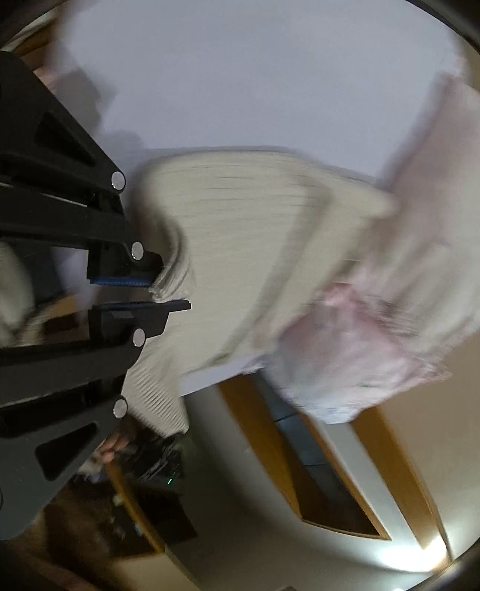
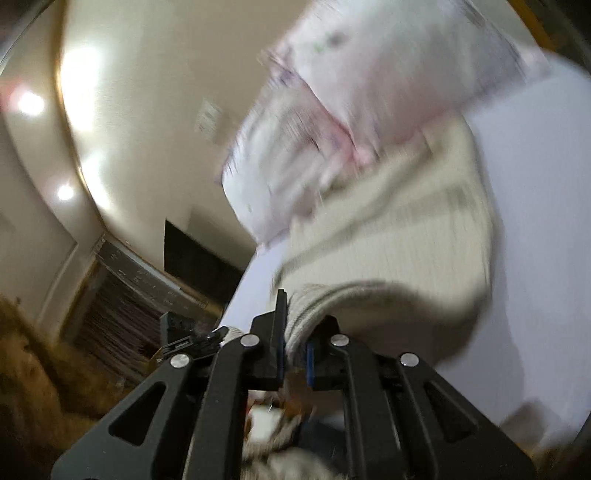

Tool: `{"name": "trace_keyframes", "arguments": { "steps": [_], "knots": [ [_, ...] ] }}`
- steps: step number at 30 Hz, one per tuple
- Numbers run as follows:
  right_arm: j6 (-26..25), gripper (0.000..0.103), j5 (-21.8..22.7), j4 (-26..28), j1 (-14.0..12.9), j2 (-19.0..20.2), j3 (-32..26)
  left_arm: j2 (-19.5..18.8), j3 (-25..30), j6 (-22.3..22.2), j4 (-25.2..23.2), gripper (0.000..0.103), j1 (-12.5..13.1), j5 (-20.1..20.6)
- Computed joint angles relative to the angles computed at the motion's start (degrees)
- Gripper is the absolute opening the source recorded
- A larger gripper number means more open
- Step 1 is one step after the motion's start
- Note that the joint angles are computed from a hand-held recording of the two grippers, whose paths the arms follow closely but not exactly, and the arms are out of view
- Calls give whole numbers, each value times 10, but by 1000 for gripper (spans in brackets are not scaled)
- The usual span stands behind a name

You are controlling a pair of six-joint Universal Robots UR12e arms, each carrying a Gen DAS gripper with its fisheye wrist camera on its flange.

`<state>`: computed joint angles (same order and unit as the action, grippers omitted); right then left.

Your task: Fold small clothes

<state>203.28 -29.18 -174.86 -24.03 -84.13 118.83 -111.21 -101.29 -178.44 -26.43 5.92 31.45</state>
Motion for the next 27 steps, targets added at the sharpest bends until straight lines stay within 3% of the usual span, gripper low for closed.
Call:
{"name": "trace_keyframes", "arguments": {
  "steps": [2,4,6,9,10,12,13,14,15,16,17,18,19,24,27],
  "knots": [
    [30,8,-37,-62,13,42,-51,-39,54,-96,87,5,-13,31],
    [76,8,-86,-98,28,89,-109,-73,108,-159,126,5,-28,80],
    [111,8,-161,-90,46,134,-163,-112,174,-185,120,5,-48,142],
    [117,8,-272,7,69,178,-227,-165,264,-170,55,5,-77,230],
    [115,14,-305,65,77,189,-247,-181,294,-158,13,5,-87,265],
    [121,34,-349,148,85,203,-272,-195,318,-156,-31,5,-88,269],
    [125,52,-353,153,84,203,-271,-198,322,-158,-44,5,-83,241],
    [129,82,-368,139,83,198,-263,-196,319,-151,-46,7,-77,224],
    [127,95,-398,139,85,191,-256,-191,312,-145,-41,19,-73,223],
    [126,101,-426,135,86,185,-250,-185,304,-138,-35,32,-70,226],
    [119,101,-435,130,84,179,-243,-177,293,-133,-22,68,-66,232],
    [111,101,-425,135,81,181,-244,-171,281,-133,-4,86,-61,240],
    [100,101,-411,149,76,180,-242,-168,277,-129,1,86,-58,242],
    [56,101,-373,239,69,184,-245,-169,281,-88,-88,86,-53,221],
    [39,98,-341,229,66,185,-238,-169,278,-53,-122,86,-55,209]
  ]
}}
